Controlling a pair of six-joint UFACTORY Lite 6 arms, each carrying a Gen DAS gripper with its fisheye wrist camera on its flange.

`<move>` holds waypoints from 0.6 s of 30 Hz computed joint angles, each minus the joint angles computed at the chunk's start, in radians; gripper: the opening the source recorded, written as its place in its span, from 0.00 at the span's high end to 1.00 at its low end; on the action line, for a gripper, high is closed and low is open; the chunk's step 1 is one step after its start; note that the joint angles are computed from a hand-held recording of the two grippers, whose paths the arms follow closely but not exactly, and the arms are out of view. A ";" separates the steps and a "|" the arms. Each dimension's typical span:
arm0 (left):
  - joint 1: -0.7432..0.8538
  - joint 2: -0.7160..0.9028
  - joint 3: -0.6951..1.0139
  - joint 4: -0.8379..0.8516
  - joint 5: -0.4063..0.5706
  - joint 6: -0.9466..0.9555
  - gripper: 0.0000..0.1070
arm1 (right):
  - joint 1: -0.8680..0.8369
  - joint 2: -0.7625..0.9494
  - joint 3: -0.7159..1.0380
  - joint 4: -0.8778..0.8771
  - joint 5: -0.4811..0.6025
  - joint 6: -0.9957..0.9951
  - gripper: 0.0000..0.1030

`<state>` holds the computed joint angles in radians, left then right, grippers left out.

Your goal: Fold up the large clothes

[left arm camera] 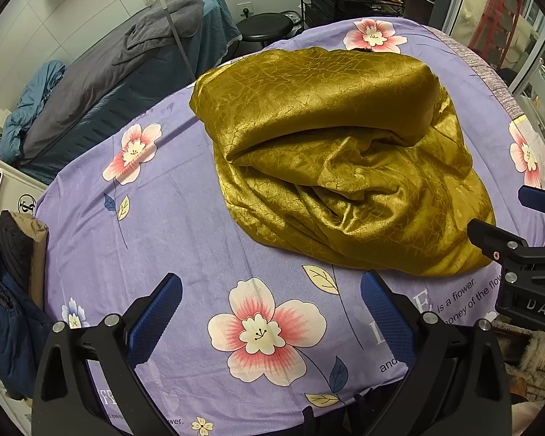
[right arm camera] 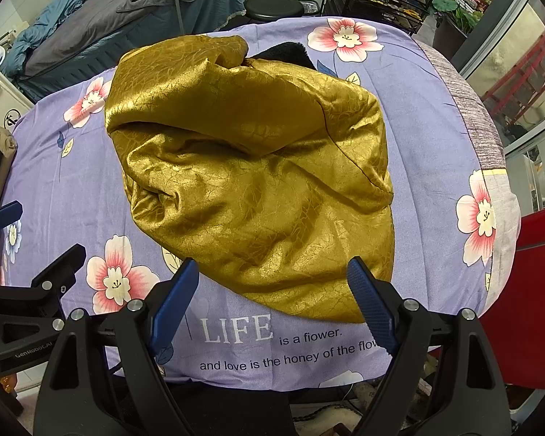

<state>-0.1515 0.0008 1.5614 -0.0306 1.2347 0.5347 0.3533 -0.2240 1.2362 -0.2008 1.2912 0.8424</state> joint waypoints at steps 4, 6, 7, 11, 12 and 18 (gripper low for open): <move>-0.001 -0.007 -0.012 0.002 -0.002 0.001 0.10 | 0.002 0.001 0.000 -0.001 0.001 0.002 0.19; -0.001 -0.009 -0.015 0.002 -0.002 0.000 0.10 | 0.001 0.001 0.001 0.000 0.000 0.000 0.19; -0.002 -0.010 -0.017 0.003 -0.003 -0.001 0.10 | 0.002 0.001 -0.001 -0.001 -0.001 0.001 0.20; -0.001 -0.002 -0.010 0.003 -0.001 -0.002 0.10 | 0.006 -0.004 -0.009 0.000 -0.002 0.005 0.19; -0.001 -0.002 -0.011 0.004 -0.001 -0.001 0.10 | 0.007 -0.004 -0.010 0.000 -0.002 0.005 0.19; 0.000 -0.004 -0.014 0.004 -0.002 0.000 0.10 | 0.007 -0.001 -0.007 -0.001 -0.002 0.006 0.19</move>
